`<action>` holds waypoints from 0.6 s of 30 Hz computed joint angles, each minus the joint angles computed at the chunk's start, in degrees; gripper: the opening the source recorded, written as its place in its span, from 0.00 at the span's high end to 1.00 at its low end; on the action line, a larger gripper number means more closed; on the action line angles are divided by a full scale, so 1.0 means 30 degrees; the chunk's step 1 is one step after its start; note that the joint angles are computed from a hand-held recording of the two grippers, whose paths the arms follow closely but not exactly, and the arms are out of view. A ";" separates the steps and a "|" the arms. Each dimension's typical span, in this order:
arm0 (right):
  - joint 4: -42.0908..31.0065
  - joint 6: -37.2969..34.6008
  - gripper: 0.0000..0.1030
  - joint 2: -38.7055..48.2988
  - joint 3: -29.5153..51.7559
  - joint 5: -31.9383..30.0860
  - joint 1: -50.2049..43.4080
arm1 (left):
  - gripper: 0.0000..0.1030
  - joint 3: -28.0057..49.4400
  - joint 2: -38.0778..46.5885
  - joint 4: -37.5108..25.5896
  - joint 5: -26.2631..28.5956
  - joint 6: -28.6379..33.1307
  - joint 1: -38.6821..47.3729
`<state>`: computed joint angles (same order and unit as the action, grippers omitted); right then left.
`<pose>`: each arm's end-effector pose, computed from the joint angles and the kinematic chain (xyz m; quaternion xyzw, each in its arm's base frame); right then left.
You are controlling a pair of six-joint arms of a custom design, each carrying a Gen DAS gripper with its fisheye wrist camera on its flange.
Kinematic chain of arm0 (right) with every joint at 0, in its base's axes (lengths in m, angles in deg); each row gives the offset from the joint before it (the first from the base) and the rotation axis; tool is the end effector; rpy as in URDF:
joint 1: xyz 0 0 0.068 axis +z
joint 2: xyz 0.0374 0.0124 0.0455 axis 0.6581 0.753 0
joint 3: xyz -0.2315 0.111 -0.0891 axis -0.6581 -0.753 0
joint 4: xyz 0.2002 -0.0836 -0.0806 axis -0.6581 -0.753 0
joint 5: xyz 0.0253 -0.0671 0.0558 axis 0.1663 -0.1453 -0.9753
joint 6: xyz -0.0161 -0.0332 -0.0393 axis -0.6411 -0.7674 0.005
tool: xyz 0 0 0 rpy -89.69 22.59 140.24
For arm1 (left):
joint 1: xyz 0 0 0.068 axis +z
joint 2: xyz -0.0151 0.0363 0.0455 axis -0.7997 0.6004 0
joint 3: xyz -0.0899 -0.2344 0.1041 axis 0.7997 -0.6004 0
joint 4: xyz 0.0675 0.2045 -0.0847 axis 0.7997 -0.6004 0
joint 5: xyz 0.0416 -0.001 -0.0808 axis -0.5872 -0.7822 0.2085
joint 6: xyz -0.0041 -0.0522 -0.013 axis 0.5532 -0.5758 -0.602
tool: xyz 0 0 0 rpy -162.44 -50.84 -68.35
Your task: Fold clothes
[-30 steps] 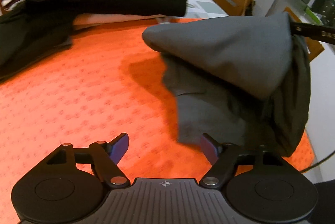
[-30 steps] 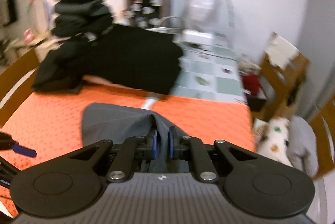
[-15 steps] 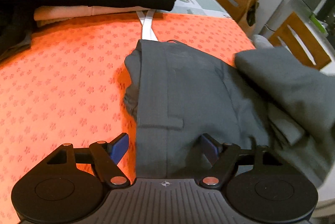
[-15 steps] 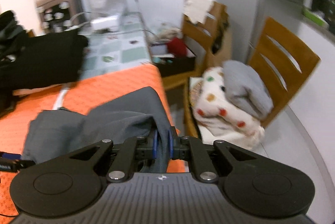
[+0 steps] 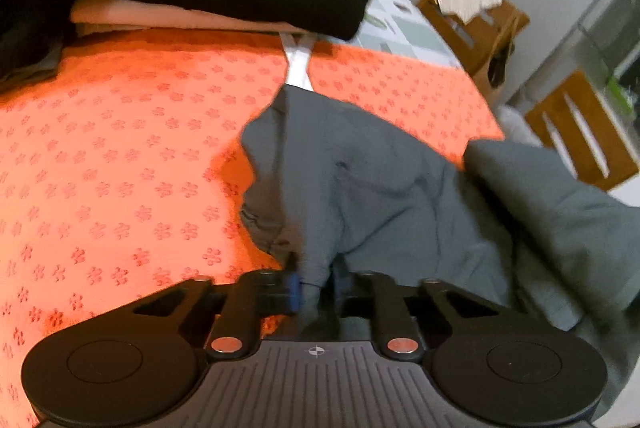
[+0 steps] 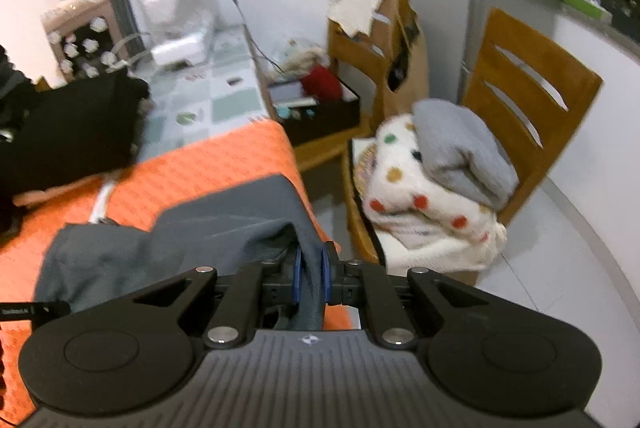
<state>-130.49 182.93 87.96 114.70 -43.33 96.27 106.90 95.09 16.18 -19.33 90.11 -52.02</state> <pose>0.1010 0.1008 0.2792 0.3696 0.8454 -0.0818 0.3769 0.3910 -0.0119 0.2036 0.2675 0.9127 -0.2344 0.2011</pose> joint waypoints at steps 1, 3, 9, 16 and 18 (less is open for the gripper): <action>0.0182 -0.0643 0.89 0.0170 0.0531 0.0302 -0.0199 | 0.86 -0.0045 -0.0218 0.0117 0.0129 -0.0094 0.0229; 0.0452 -0.1927 0.89 0.0622 0.1712 0.0937 -0.0467 | 0.87 -0.0317 -0.0785 0.0632 0.0164 -0.0177 0.0565; 0.2206 -0.6816 0.97 0.2279 0.5667 0.2407 -0.1287 | 0.87 0.0575 -0.1568 0.1376 0.0503 -0.0618 0.2449; 0.4741 -1.0181 0.97 0.3610 0.8420 0.2527 -0.1885 | 0.88 0.5053 -0.0718 -0.0412 0.0861 -0.1333 0.5611; 0.4978 -1.0019 0.97 0.3784 0.8828 0.2371 -0.1805 | 0.88 0.6673 -0.0386 -0.1218 0.0927 -0.1543 0.6550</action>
